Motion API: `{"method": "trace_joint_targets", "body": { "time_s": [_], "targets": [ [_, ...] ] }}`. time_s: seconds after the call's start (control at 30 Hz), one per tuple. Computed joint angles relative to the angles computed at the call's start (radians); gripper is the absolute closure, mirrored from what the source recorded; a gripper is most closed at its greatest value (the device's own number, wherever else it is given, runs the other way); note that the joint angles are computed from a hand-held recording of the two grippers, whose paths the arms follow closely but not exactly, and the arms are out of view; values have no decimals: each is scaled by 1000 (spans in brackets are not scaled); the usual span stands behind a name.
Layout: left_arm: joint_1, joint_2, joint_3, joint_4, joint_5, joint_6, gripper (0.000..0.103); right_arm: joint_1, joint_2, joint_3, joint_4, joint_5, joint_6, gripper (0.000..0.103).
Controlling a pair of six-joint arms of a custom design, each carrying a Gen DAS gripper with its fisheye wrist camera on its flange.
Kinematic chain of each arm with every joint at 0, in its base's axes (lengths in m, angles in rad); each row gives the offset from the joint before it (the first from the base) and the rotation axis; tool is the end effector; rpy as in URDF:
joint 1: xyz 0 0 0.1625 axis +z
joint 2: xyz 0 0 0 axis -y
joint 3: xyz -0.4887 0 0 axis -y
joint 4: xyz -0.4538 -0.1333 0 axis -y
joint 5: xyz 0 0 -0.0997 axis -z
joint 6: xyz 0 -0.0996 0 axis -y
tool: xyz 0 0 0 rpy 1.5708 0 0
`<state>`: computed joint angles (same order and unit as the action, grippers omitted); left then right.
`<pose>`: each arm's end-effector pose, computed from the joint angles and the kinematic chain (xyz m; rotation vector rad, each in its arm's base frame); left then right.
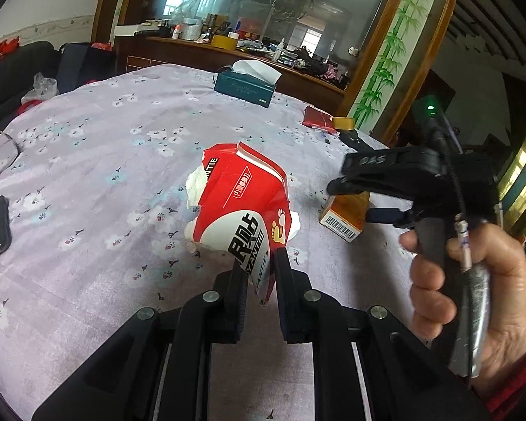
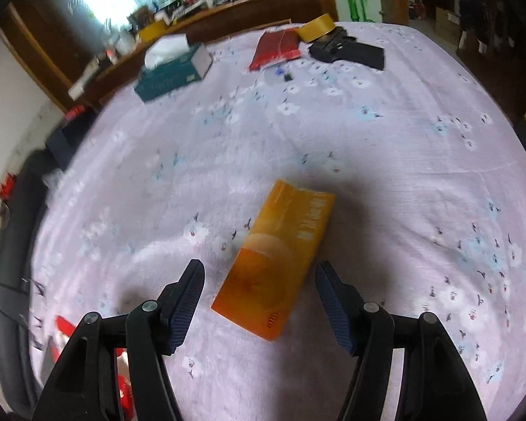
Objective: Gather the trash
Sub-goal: 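Grasp the red-white snack box with left tool while right tool grasps the orange box, then lift the red-white box with left tool while right tool lifts the orange box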
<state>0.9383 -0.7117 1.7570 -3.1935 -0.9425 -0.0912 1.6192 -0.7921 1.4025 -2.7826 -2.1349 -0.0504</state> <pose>-0.2740 -0.6984 0.0760 0.4489 2.5473 -1.0113 0.1208 -0.8401 0.2373 -0.1000 -2.4851 0.7675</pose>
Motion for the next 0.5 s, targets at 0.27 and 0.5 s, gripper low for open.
{"method": "trace_joint_targets", "body": {
  "time_s": [0.27,0.5],
  "targets": [
    [-3,-2,7,-9,-7,16,89,4,-15,52,-50,-58,-71,51],
    [-33,16,14,-55,19,86,89,-20,-164,295,-282,58,-174,52]
  ]
}}
